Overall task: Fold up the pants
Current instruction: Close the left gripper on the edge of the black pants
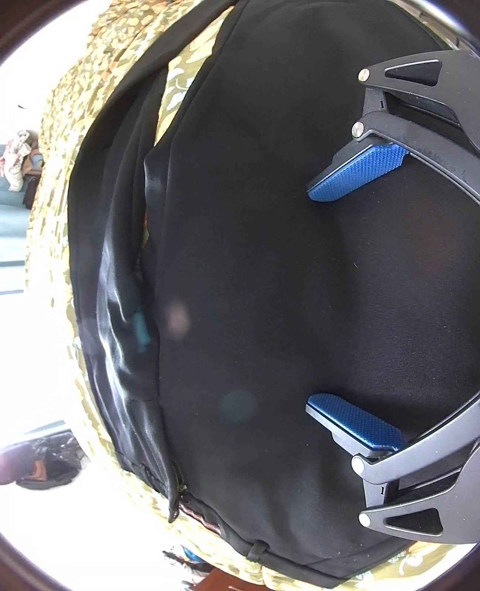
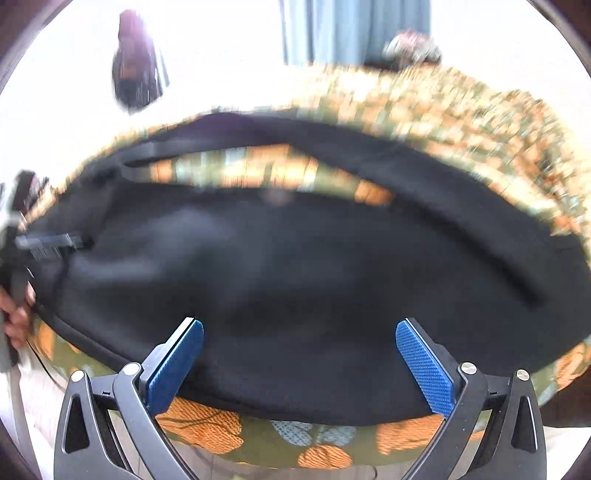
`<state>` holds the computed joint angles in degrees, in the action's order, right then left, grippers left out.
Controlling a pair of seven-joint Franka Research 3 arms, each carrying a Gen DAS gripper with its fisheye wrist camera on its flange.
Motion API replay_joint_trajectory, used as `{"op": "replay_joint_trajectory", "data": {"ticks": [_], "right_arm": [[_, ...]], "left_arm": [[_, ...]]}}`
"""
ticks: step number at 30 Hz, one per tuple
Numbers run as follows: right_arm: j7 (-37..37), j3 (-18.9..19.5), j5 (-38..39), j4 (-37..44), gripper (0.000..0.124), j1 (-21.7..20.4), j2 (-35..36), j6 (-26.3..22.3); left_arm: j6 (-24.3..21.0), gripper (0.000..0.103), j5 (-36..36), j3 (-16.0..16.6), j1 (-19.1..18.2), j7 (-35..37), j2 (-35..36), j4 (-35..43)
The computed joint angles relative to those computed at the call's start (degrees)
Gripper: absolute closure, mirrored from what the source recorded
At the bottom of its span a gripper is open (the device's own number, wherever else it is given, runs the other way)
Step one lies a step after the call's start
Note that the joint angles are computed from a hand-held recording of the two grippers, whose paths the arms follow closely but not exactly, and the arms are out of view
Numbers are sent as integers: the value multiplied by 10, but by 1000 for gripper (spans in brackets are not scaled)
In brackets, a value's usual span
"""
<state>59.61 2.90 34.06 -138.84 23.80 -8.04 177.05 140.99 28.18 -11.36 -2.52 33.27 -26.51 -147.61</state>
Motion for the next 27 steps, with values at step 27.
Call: {"op": "replay_joint_trajectory", "data": {"ticks": [27], "right_arm": [[20,13,21,43,21,-58,62,-60]], "left_arm": [[-37,21,-490,87,49,152,445,548]]}}
